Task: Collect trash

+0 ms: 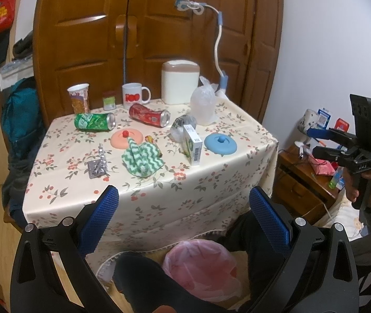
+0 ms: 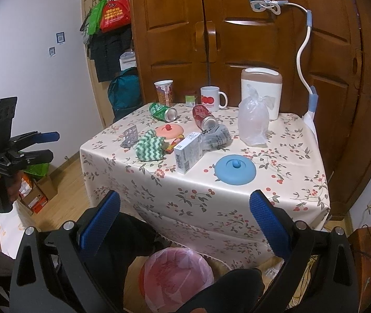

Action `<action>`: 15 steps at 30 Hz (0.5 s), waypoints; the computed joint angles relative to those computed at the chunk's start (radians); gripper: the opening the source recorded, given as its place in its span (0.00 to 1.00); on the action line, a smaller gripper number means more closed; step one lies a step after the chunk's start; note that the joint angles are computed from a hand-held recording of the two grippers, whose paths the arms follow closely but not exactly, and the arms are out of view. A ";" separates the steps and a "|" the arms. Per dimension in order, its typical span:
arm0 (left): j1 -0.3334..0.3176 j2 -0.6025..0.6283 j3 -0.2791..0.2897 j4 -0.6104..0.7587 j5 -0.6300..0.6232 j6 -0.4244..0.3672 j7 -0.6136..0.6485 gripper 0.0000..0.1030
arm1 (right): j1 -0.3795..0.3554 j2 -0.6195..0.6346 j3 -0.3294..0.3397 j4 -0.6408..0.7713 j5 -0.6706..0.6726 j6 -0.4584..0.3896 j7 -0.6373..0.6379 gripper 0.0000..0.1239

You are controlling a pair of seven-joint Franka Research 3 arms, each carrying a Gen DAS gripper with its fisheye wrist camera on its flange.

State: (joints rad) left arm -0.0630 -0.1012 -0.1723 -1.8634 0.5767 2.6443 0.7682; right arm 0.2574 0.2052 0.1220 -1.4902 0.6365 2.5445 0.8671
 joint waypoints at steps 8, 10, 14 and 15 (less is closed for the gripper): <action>-0.013 0.026 -0.002 0.031 -0.009 -0.004 -0.005 0.95 | -0.003 0.007 0.000 0.013 0.006 -0.016 -0.003 0.79; -0.011 0.022 0.005 0.025 -0.026 0.005 0.011 0.95 | -0.003 0.009 0.000 0.017 0.004 -0.020 -0.001 0.79; -0.011 0.022 0.006 0.025 -0.032 0.006 0.021 0.95 | -0.004 0.014 0.002 0.023 0.007 -0.027 -0.004 0.79; -0.010 0.023 0.007 0.026 -0.038 0.007 0.027 0.95 | -0.004 0.015 0.002 0.024 0.007 -0.028 -0.004 0.79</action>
